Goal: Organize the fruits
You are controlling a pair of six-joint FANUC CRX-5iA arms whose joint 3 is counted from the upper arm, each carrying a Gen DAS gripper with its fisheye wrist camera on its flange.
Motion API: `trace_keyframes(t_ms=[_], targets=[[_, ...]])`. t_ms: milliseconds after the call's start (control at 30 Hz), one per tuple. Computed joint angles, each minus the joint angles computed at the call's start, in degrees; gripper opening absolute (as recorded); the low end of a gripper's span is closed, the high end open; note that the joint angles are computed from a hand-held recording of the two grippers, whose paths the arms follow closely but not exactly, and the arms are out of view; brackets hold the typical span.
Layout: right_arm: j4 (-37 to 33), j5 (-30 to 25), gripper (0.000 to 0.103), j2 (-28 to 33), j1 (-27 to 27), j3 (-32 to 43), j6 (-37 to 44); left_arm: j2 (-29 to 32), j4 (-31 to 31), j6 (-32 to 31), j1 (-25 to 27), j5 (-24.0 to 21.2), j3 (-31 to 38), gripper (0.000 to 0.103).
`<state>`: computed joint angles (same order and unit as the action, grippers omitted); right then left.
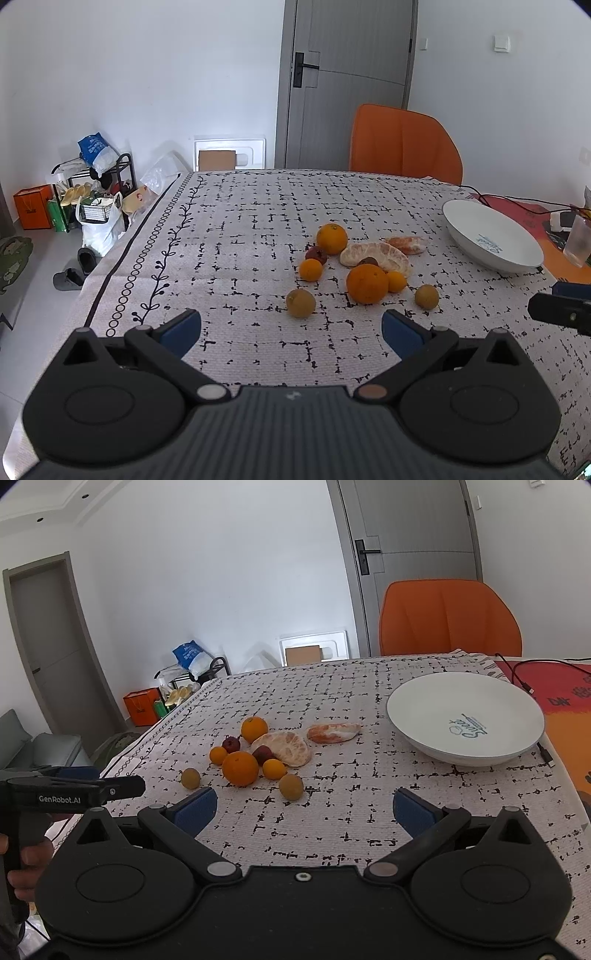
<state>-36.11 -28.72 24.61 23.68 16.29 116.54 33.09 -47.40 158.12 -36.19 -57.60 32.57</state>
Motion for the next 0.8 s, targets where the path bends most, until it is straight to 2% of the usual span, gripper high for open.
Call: trace_keyframes(t_ms=[800], targets=[[1.04, 0.64, 0.103, -0.02, 0.42, -0.36, -1.01, -0.32, -0.45, -0.13, -0.11, 0.05, -0.32, 0.103]])
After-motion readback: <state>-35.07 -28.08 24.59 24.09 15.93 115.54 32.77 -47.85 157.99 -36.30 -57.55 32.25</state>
